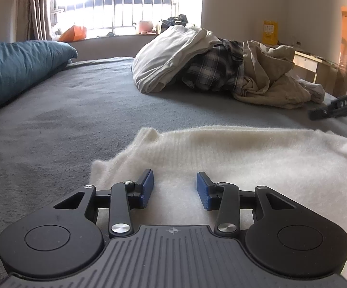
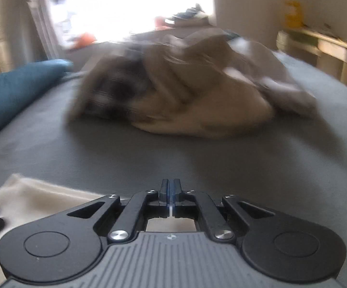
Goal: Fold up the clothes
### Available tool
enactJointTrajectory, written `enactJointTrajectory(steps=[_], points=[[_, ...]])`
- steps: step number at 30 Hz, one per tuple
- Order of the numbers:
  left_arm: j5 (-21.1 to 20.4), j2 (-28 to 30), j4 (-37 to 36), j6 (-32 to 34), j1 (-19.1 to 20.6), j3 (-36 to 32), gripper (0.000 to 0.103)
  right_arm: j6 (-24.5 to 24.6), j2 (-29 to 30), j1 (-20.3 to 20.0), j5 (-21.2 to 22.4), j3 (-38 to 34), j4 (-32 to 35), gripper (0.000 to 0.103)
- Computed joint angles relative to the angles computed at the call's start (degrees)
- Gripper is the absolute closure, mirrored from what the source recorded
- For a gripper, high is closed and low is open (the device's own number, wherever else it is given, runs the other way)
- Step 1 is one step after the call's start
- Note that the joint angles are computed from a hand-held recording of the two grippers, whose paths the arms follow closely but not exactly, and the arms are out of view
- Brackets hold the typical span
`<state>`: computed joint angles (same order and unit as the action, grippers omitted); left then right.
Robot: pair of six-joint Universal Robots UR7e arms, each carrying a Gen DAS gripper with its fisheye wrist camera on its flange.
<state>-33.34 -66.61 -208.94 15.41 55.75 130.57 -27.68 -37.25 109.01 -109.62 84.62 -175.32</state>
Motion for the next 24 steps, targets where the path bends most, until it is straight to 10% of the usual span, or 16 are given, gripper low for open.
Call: enactJointTrajectory(steps=[6, 13, 24], points=[[2.7, -2.1, -1.47, -0.8, -2.25, 3.16, 0.059, -4.04, 4.12, 2.86, 13.58, -6.07, 21.2, 0.103], [3.16, -2.92, -5.07, -0.21, -2.6, 5.66, 0.058, -0.07, 16.89, 4.43, 9.96, -25.47, 30.75, 0.103], [-0.12, -3.04, -8.97, 0.91, -1.03, 6.45, 0.057, -3.05, 22.42, 6.46, 13.03, -32.35, 40.41, 0.103]])
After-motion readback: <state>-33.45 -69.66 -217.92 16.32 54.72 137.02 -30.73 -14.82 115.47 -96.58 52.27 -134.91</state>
